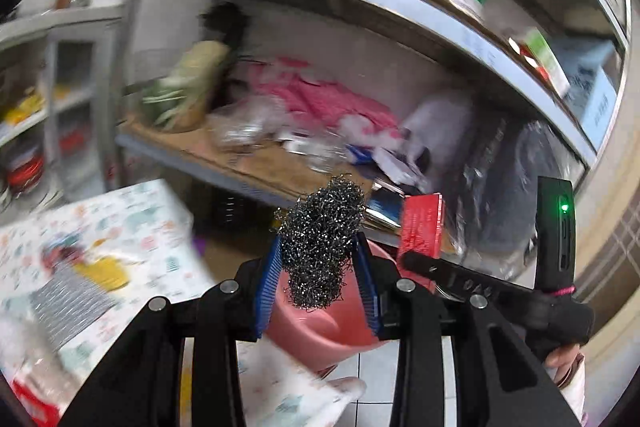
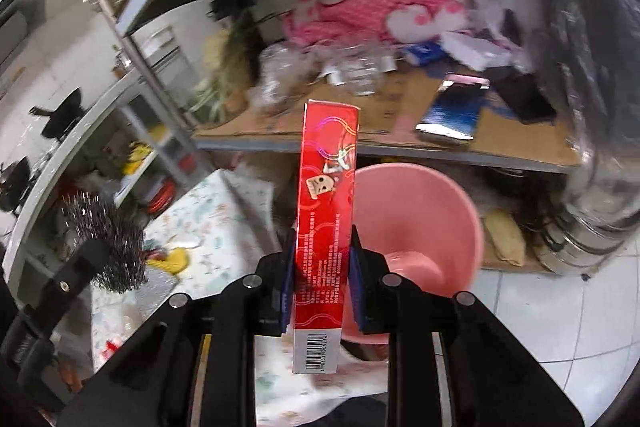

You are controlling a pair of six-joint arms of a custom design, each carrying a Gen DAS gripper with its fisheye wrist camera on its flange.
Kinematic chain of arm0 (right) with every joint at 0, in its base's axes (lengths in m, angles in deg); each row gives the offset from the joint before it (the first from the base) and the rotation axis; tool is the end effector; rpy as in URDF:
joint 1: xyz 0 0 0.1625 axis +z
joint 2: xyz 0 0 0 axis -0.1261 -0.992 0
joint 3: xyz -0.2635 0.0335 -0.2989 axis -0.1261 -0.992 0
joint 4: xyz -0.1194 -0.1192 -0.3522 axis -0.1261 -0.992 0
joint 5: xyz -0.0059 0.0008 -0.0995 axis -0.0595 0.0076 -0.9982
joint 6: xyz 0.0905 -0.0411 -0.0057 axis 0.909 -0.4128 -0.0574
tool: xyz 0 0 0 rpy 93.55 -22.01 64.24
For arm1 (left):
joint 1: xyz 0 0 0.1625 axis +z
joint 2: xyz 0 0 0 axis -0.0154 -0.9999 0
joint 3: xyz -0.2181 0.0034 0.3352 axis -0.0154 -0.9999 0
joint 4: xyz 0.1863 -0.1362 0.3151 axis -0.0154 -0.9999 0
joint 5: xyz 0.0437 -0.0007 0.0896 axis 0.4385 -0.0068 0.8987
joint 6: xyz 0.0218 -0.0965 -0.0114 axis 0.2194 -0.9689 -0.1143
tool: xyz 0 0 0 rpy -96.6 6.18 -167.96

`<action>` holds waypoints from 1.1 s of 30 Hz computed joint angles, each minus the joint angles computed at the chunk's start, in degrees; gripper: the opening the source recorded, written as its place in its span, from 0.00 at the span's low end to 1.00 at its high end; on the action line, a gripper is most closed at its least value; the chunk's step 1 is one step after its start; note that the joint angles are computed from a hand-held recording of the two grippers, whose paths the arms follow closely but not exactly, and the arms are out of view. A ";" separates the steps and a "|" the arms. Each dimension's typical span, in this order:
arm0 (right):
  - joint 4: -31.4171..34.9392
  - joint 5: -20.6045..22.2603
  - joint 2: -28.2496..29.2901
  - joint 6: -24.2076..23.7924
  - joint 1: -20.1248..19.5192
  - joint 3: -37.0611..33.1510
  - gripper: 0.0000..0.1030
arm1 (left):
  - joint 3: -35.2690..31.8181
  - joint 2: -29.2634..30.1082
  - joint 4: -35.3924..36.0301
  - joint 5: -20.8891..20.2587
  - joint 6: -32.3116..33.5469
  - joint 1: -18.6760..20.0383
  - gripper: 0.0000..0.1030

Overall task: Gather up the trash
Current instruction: 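Carry scrubber and red box over the pink bucket and open both tools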

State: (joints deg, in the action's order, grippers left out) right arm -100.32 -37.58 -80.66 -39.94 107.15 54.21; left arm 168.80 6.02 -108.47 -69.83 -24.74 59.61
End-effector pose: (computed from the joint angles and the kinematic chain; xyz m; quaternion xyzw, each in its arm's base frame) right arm 0.2216 -0.6961 0.0999 0.1547 -0.9132 0.3275 0.1868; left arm -0.1456 -0.6073 0.1995 0.1611 0.8592 -0.4496 0.1835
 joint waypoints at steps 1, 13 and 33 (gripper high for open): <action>-2.25 -1.25 0.40 -1.08 0.06 0.72 0.23 | -1.73 1.44 1.98 0.22 0.30 -0.15 0.35; -8.88 -1.91 4.49 -8.38 -2.71 -2.29 0.23 | -18.12 12.71 18.74 -0.28 -4.37 4.64 0.35; -6.14 -5.40 13.79 -7.95 -4.63 -13.67 0.25 | -30.61 22.22 30.08 -0.99 -6.45 8.65 0.44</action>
